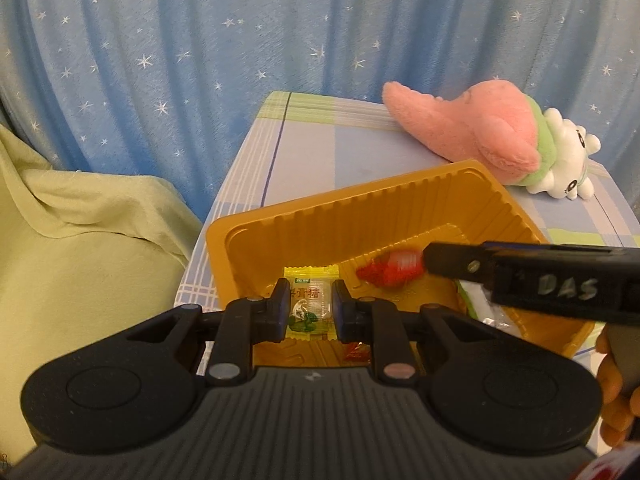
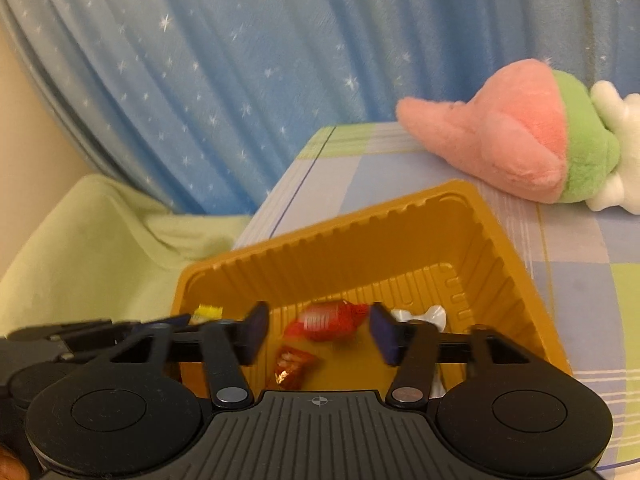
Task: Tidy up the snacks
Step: 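Carry both packets into the orange tray and open both tools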
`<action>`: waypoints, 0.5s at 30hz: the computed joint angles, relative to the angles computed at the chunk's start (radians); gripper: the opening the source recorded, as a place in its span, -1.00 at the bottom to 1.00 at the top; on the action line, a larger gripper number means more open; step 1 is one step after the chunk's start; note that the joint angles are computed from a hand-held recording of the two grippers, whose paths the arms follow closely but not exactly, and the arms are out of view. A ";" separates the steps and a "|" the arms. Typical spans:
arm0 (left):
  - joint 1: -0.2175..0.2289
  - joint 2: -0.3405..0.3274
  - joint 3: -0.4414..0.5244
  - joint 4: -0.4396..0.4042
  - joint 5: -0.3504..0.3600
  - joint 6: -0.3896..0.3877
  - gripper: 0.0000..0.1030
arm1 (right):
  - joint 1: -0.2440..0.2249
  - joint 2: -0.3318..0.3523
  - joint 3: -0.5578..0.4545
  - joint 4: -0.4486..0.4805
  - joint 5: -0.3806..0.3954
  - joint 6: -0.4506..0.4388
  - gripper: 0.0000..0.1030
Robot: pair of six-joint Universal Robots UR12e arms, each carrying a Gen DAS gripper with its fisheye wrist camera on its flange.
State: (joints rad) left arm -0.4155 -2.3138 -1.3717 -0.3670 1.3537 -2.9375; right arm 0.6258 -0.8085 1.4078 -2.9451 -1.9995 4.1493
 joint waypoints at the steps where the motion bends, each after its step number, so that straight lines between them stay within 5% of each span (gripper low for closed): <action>1: 0.001 0.000 0.000 0.000 0.001 -0.001 -0.62 | 0.001 -0.002 0.002 0.003 -0.007 0.004 0.15; 12: -0.001 -0.002 0.000 0.012 0.012 -0.008 -0.60 | 0.007 -0.028 0.037 0.005 -0.033 0.045 0.16; 15: 0.001 0.002 -0.003 0.009 0.005 -0.018 -0.25 | 0.012 -0.030 0.039 0.005 -0.041 0.045 0.16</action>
State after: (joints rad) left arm -0.4141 -2.3121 -1.3746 -0.3577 1.3583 -2.9554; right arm 0.6377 -0.8390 1.4463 -2.9402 -2.0404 4.1946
